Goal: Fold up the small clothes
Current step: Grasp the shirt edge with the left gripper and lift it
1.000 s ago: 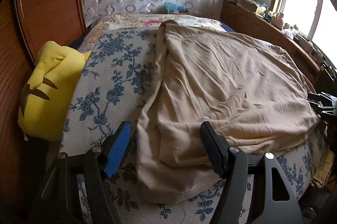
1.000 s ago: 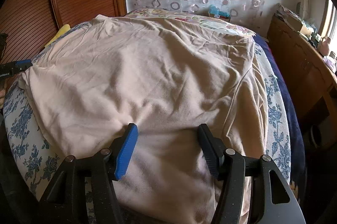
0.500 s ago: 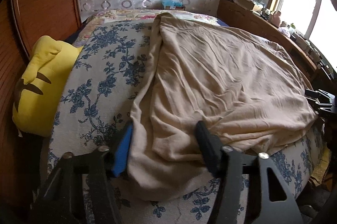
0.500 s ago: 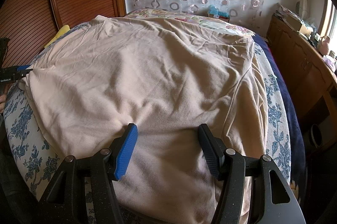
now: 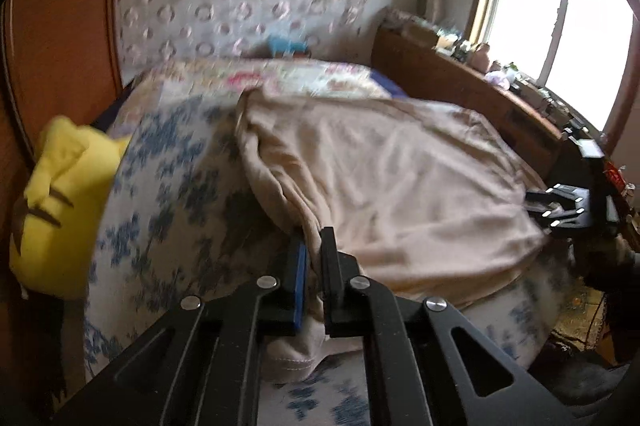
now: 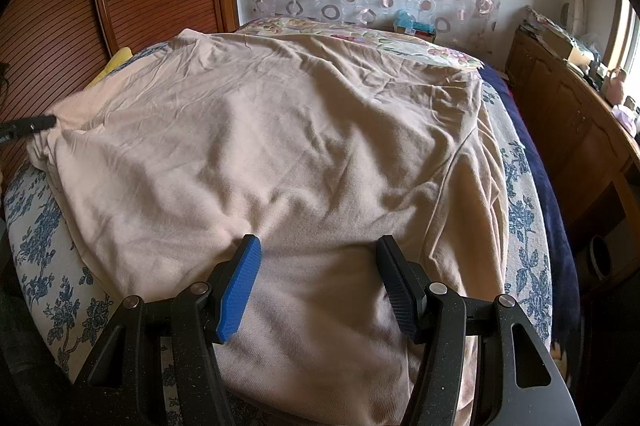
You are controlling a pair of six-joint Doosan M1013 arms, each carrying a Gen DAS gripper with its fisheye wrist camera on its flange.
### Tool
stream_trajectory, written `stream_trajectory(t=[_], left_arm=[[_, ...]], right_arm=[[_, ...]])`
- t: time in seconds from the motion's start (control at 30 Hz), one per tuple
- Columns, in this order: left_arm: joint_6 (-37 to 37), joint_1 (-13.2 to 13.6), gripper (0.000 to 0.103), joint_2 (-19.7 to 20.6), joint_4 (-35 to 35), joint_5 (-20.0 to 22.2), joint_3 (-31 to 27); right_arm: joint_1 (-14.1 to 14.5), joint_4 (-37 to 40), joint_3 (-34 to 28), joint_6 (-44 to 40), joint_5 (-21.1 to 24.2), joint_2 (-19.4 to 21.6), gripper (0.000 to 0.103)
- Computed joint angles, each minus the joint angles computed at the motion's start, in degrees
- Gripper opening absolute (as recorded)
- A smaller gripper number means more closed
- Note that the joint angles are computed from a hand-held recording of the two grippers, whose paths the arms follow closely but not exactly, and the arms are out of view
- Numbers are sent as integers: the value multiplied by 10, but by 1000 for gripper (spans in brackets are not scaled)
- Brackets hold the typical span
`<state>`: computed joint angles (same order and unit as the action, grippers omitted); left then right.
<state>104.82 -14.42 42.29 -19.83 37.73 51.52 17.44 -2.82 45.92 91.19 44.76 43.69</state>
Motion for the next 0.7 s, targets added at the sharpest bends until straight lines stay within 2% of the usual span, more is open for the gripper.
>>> stream_trajectory(t=[0.3, 0.53, 0.7], left_arm=[[62, -12, 7, 14, -49, -3, -51], [113, -28, 7, 47, -89, 30, -128], [147, -44, 7, 78, -104, 79, -198]], right_arm=[[0, 1, -5, 8, 12, -1, 62], [-3, -7, 37, 30, -34, -32, 62], [-6, -22, 70, 51, -72, -58, 62]])
